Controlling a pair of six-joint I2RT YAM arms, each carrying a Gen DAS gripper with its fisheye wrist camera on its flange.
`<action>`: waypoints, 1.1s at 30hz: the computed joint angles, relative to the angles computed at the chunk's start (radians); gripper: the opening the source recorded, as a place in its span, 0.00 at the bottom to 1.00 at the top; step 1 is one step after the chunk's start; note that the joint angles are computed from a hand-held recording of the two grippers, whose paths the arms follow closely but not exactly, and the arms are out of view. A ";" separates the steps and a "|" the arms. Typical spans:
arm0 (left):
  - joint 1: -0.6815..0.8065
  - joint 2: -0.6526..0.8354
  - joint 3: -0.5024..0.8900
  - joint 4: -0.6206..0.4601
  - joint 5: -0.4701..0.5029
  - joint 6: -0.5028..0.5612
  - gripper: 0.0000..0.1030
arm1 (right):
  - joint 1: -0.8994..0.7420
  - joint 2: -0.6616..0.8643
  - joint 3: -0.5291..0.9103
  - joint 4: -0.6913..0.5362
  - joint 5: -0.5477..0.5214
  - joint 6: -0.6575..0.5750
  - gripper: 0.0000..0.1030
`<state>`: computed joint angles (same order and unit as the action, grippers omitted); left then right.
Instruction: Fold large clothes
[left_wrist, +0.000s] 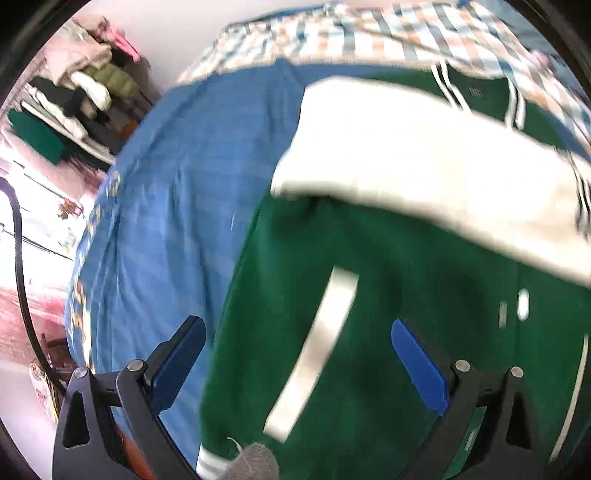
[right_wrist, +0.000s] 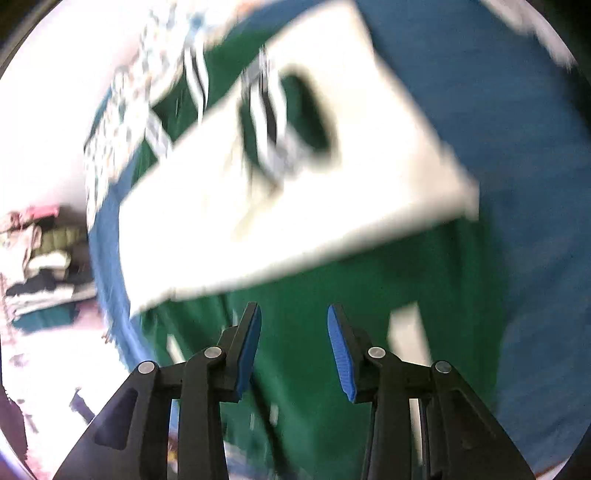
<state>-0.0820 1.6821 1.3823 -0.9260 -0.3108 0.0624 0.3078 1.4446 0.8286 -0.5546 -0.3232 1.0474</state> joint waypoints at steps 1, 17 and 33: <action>-0.020 0.072 0.069 0.028 -0.011 -0.016 1.00 | -0.008 0.066 0.054 0.017 0.036 -0.006 0.56; -0.015 0.595 0.679 0.015 -0.114 0.050 1.00 | -0.101 0.400 0.325 0.025 0.287 -0.027 0.09; 0.021 0.699 0.636 0.135 -0.055 0.155 1.00 | -0.091 0.656 0.547 -0.126 0.179 -0.189 0.40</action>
<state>-0.0612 2.3808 2.0186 -0.7908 -0.3658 0.2174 0.2170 2.1010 1.3758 -0.6802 -0.1442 0.8583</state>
